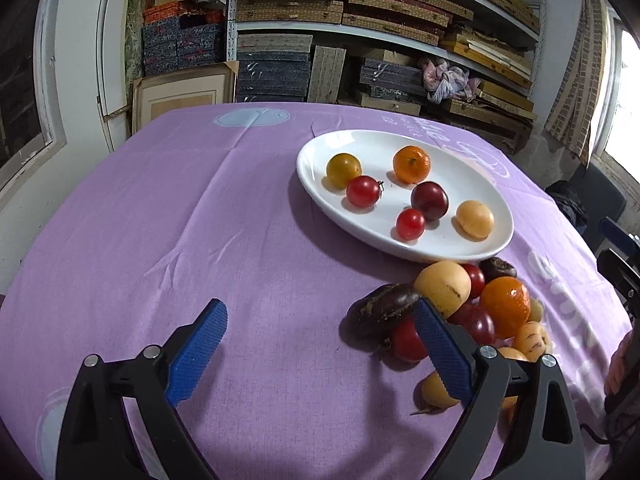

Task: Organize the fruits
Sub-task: 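Release the tomato into the plate with the left tool while the right tool drops the mandarin there, then move the left tool to the dark brown fruit and close around it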

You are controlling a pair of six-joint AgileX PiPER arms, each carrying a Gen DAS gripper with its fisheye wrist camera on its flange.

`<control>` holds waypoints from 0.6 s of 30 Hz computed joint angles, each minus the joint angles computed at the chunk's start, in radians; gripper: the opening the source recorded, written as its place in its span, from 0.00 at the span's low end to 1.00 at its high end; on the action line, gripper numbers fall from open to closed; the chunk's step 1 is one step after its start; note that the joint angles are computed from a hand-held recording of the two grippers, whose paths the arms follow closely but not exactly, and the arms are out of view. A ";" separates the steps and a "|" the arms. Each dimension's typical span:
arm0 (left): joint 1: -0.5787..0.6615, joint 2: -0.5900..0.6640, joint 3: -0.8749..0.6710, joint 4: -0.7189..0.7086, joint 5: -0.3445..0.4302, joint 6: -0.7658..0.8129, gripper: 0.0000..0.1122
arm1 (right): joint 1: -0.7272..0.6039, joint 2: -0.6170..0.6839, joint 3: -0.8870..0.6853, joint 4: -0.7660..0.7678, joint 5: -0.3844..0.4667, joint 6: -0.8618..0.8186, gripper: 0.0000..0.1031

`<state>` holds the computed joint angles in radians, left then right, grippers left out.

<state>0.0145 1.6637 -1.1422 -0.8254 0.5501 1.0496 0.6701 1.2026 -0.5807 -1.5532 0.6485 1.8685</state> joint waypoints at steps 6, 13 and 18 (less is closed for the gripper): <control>-0.049 0.006 0.019 0.058 -0.072 0.000 0.85 | 0.011 0.059 -0.014 0.059 -0.006 -0.060 0.96; -0.080 0.050 -0.033 0.120 -0.088 -0.065 0.87 | -0.130 0.043 -0.001 0.075 -0.182 -0.046 0.96; -0.088 0.112 -0.113 0.292 -0.088 -0.256 0.87 | -0.227 0.018 0.016 0.088 -0.308 -0.038 0.96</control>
